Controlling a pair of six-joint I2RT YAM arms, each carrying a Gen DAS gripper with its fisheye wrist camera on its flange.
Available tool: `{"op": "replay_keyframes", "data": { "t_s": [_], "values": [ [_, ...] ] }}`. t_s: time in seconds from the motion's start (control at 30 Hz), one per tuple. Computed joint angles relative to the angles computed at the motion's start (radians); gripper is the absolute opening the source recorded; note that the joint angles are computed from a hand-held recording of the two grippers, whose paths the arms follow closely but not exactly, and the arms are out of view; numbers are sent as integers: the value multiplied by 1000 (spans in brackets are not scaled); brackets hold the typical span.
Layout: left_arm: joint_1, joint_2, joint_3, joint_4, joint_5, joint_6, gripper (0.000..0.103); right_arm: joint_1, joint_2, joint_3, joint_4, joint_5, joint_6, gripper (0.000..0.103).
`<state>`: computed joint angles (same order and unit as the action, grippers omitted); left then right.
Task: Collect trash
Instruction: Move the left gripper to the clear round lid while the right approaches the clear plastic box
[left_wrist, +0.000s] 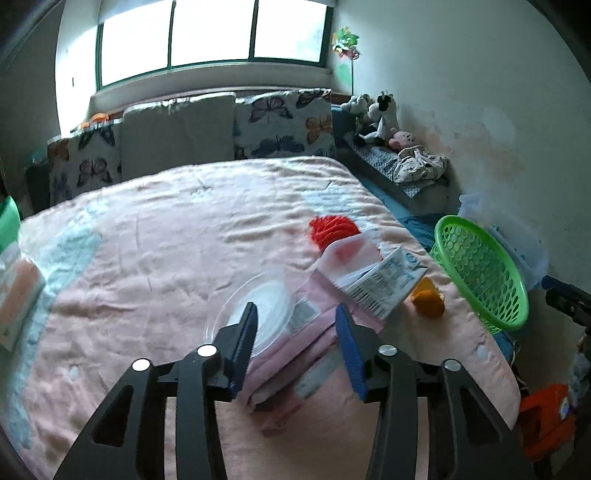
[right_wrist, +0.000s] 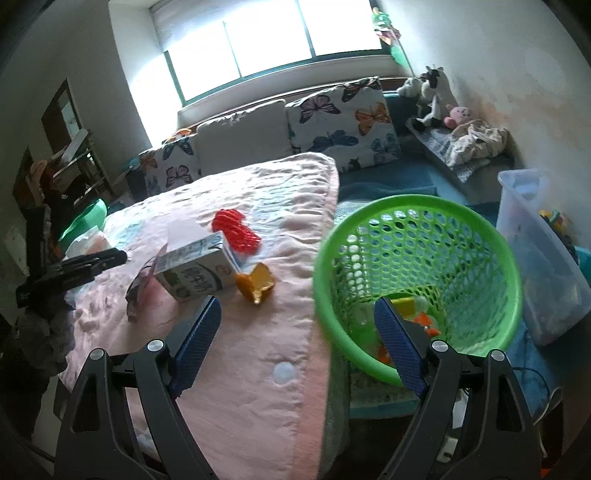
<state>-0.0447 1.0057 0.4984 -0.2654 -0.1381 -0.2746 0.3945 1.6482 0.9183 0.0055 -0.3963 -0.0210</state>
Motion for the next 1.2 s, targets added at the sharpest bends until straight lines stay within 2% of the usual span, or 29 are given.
{"op": "replay_keyframes", "data": {
  "t_s": [0.13,0.4,0.97,1.13,1.2],
  "values": [
    [60,18,-25,40,77,25,36,57,15,35,-19,26,2,84],
    [95,31,-42,64,127,68,25,159,73,125,-47,63,7,84],
    [171,117,-14,100,234,232,24,299,226,347,-136,94,36,84],
    [196,146,-8,114,264,262,9,326,285,440,-173,106,43,84],
    [210,142,-12,120,277,256,7,333,304,471,-184,112,44,84]
  ]
}}
